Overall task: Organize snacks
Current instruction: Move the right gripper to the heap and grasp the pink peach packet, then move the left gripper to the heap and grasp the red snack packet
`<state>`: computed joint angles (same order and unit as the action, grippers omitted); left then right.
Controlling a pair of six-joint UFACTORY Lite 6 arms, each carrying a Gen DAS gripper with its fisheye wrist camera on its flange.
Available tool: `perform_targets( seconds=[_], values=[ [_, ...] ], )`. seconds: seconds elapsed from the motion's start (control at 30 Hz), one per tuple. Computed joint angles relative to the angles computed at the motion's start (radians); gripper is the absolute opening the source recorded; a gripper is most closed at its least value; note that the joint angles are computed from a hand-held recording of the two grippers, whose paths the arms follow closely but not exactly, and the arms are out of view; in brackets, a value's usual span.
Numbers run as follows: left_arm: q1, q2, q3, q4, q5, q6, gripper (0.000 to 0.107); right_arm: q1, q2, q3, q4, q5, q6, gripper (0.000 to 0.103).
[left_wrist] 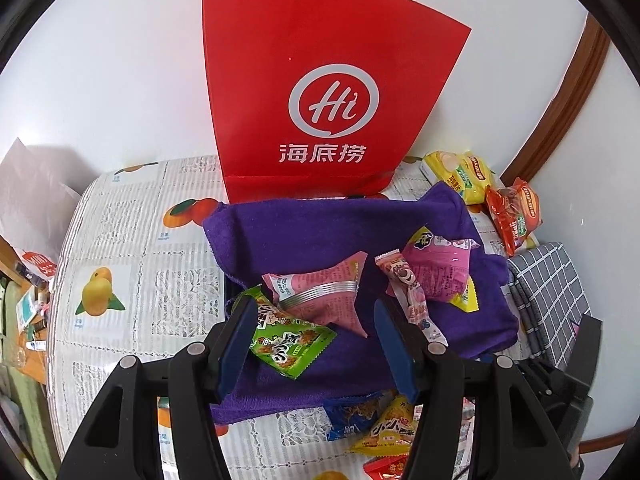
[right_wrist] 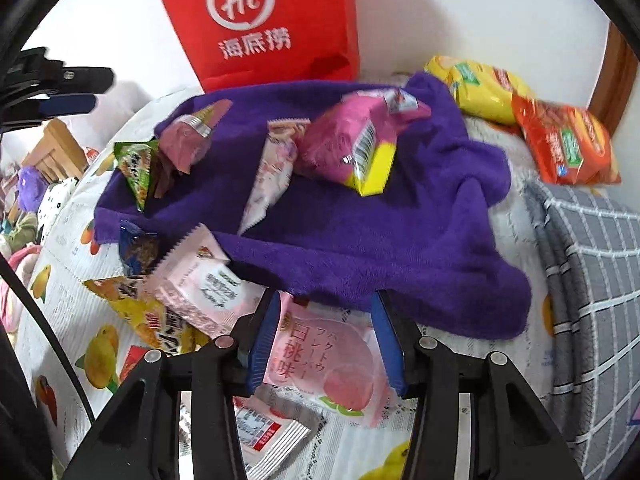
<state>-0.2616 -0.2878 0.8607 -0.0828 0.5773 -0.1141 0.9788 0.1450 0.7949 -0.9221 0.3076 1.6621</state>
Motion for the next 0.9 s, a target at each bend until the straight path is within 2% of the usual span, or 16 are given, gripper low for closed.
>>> perform_targets(
  seconds=[0.13, 0.4, 0.57, 0.8, 0.9],
  values=[
    [0.009, -0.016, -0.001, -0.020, 0.010, 0.025, 0.058, -0.002, -0.026, -0.053, 0.014, -0.031, 0.022, 0.048],
    [0.003, -0.039, -0.002, -0.030, 0.021, 0.032, 0.058, 0.059, -0.190, -0.193, 0.215, -0.021, -0.104, 0.049],
    [-0.025, -0.048, -0.005, -0.004, 0.022, -0.001, 0.058, 0.151, -0.240, -0.217, 0.183, 0.062, -0.053, 0.052],
    [-0.043, -0.039, -0.005, -0.012, 0.019, -0.001, 0.058, 0.313, -0.122, -0.164, 0.040, 0.226, 0.154, 0.053],
    [-0.056, -0.032, -0.004, 0.009, 0.015, -0.026, 0.058, 0.331, -0.087, -0.149, -0.027, 0.251, 0.237, 0.052]
  ],
)
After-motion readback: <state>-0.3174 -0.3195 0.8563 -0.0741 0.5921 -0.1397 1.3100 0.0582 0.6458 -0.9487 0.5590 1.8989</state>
